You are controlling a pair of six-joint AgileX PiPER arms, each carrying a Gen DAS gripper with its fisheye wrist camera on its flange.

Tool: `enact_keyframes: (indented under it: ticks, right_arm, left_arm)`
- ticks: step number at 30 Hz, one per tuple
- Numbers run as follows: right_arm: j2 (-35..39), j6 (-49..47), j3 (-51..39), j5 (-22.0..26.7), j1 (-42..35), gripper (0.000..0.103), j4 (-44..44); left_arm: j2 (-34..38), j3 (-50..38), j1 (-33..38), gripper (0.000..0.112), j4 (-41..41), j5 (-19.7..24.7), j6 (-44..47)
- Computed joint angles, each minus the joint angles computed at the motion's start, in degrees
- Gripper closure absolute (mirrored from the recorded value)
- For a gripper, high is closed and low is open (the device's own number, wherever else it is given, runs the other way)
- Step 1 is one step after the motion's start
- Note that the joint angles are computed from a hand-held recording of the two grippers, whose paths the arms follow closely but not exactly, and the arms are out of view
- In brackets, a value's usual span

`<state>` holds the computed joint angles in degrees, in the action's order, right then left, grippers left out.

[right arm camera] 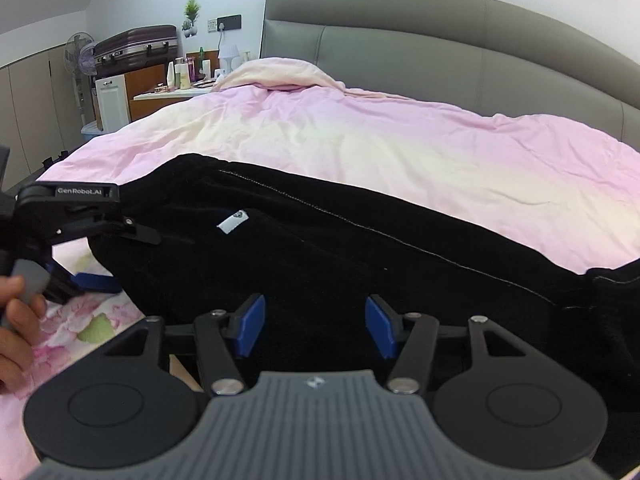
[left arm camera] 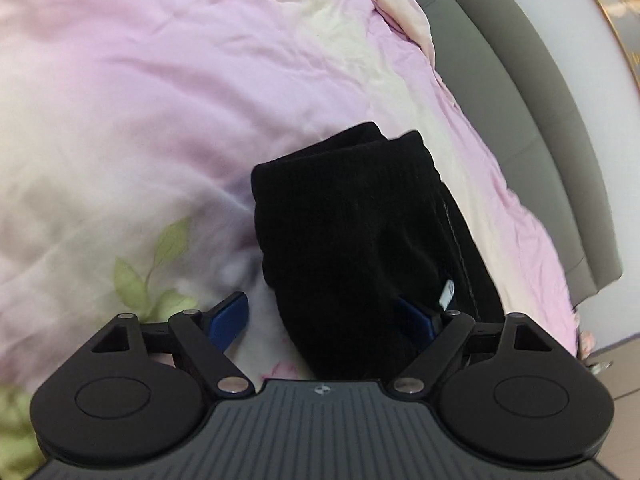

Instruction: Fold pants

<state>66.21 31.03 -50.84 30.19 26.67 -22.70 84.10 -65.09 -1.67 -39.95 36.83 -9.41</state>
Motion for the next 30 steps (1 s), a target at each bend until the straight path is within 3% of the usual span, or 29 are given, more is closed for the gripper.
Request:
enact_keyframes:
  ticks: [5, 7, 8, 9, 11, 13, 15, 18, 21, 26, 30]
  right_arm:
    - [5.9, 1.8, -2.3, -1.0, 0.6, 0.049, 1.5]
    - [7.7, 5.0, -2.8, -1.4, 1.6, 0.049, -0.8]
    - [8.5, 7.6, -3.1, -1.7, 2.4, 0.049, -2.9]
    - [9.1, 9.7, -3.3, -1.9, 3.1, 0.049, -5.0]
    - [10.5, 15.5, -3.8, -1.4, 4.9, 0.050, -11.4]
    - [13.5, 18.4, -5.4, 2.3, 7.6, 0.055, -16.6]
    - [16.5, 16.8, -5.6, 3.9, 10.0, 0.060, -18.2]
    - [18.7, 21.7, -4.2, 6.5, 15.0, 0.063, -28.9]
    - [16.4, 20.8, -3.1, 3.5, 12.9, 0.067, -25.4]
    - [6.7, 5.3, 4.6, -10.5, -0.8, 0.064, 1.9]
    - [-1.7, -15.0, 9.6, -11.7, -9.4, 0.063, 21.5]
  left_arm:
    - [2.8, 0.3, 0.1, 0.016, -9.3, -4.2, 8.6]
    - [3.3, 1.4, 1.2, 0.030, -18.0, -4.7, 16.0]
    - [3.0, 2.2, 1.5, 0.041, -19.8, -5.4, 17.5]
    - [2.4, 3.2, 1.8, 0.062, -21.0, -6.2, 18.7]
    - [2.1, 5.2, 3.5, 0.066, -27.0, -4.9, 23.9]
    - [1.8, 5.8, 3.7, 0.069, -28.6, -4.9, 25.9]
    - [1.1, 4.6, 1.7, 0.073, -23.3, -6.6, 23.0]
    - [-1.3, 3.5, -2.8, 0.076, -14.3, -10.6, 19.3]
    - [-4.4, 3.1, -7.8, 0.076, -7.6, -15.2, 19.5]
    - [-6.0, -1.1, -16.9, 0.076, 21.1, -17.7, 1.2]
    - [-5.5, -4.6, -25.0, 0.076, 44.0, -15.5, -9.9]
